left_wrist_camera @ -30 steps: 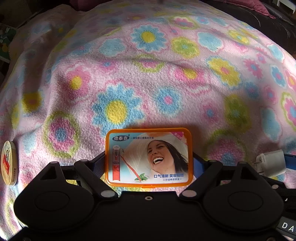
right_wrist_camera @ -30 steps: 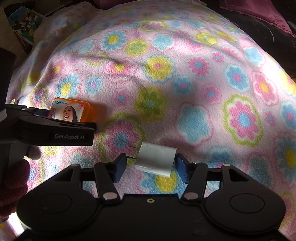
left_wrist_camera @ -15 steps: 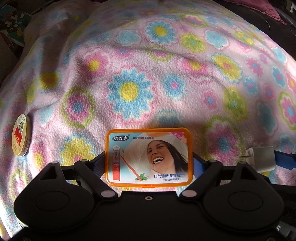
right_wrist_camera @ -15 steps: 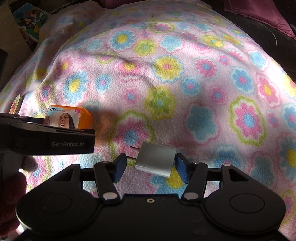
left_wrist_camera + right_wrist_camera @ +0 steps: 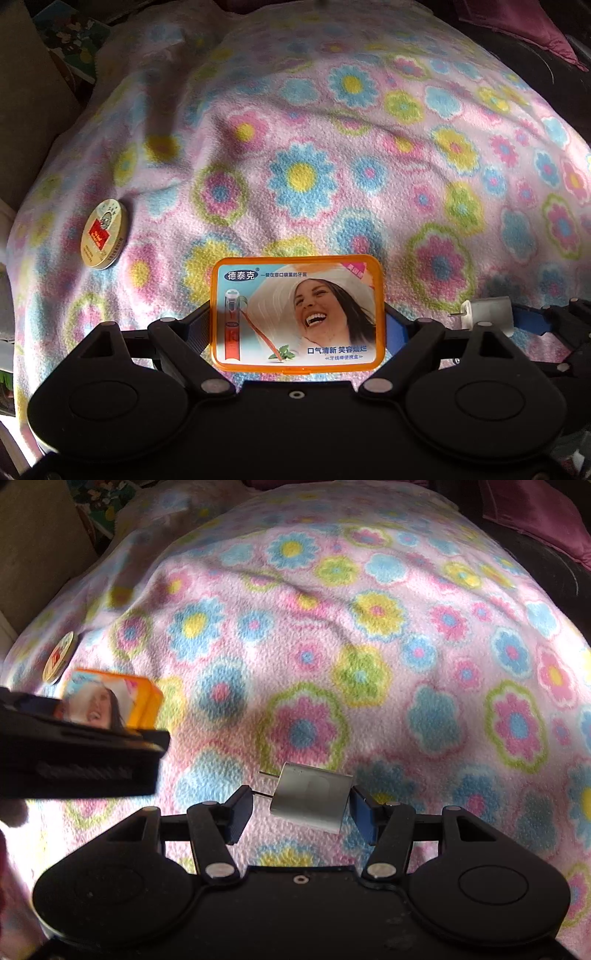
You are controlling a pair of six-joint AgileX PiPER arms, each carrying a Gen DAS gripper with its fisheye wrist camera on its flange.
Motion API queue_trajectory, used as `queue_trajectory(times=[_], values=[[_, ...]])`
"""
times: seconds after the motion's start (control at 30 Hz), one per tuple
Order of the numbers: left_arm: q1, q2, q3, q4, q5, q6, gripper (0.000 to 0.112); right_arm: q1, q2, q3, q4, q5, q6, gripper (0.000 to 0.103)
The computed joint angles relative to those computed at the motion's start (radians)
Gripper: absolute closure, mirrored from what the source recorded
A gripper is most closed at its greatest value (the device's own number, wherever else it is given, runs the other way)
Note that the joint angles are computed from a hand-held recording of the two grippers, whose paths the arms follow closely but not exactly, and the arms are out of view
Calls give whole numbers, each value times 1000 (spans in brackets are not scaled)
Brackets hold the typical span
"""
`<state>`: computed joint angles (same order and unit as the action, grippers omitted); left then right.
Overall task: Organize rigid objects
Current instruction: 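Carry the orange box in the left tool over the basket while the right tool carries the adapter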
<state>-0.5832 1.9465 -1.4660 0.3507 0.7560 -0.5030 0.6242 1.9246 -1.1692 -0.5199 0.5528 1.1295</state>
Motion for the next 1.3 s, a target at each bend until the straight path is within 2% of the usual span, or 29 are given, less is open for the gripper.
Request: queue_trajectory(times=[0.07,0.2,0.33,0.6,0.77,0.9,1.03,1.17,1.3], values=[[-8,-36,17,15,19,-45,29,-7,1,-2,19,11,-7,46],[-27,-123,86,11,40,-96,28,-54,-20,26,103,-35,-36,46],[-92,-238,203,68,62,-176,28,-82,-37,54,144,-55,-29,46],[-182,-482,441,74,87,-323,28,-69,-153,192,30,-129,149,46],[-242,-598,536,104,132,-433,28,-5,-308,304,-117,-134,332,46],[-314,-650,570,160,194,-511,28,115,-468,360,-213,-6,472,46],[-362,-717,615,155,205,-565,28,326,-583,372,-242,216,546,46],[-441,-777,659,165,234,-639,28,603,-646,364,-257,456,639,46],[-561,-804,697,185,293,-736,29,860,-641,342,-253,631,774,46]])
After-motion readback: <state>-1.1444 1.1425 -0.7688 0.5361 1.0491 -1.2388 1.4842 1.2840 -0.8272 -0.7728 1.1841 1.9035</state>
